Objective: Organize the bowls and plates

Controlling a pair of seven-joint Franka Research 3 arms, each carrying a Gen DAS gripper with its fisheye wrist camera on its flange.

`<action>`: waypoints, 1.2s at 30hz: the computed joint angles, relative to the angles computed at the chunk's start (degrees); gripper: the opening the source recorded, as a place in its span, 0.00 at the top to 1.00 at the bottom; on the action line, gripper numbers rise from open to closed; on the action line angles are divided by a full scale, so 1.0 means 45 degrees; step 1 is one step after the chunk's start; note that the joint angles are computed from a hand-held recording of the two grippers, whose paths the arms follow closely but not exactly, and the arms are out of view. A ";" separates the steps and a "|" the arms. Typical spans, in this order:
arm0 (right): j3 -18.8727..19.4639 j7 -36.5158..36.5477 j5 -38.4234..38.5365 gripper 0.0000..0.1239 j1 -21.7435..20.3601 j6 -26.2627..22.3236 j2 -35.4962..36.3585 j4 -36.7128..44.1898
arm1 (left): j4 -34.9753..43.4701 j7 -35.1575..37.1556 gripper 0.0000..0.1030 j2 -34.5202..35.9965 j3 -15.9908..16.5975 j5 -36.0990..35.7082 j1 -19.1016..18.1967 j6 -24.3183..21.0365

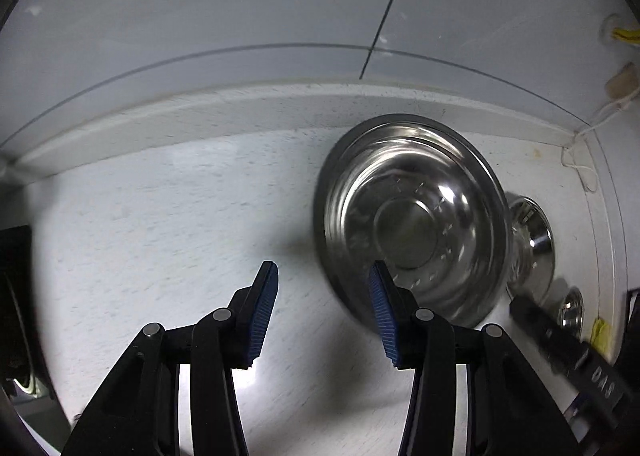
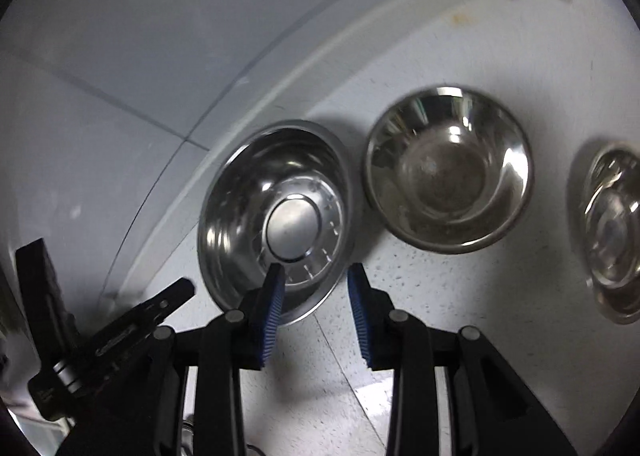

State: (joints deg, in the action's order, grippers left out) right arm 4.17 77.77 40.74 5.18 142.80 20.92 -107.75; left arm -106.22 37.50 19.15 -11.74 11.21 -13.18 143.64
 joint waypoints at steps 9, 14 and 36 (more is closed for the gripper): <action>-0.0126 0.1281 -0.0902 0.75 0.0242 -0.0181 0.1335 0.1218 | 0.2340 0.0077 0.60 0.2101 0.0120 -0.0217 0.0065 -0.0929; -0.0226 0.1688 -0.1812 0.90 0.0502 -0.0005 0.1830 0.1642 | 0.2951 0.0812 0.90 0.2781 -0.0111 -0.0974 0.0430 -0.1334; 0.0567 -0.0473 -0.0831 0.90 0.1144 0.1573 -0.1627 -0.2924 | -0.5435 -0.0449 0.90 -0.4235 -0.0149 -0.0224 0.0223 0.0913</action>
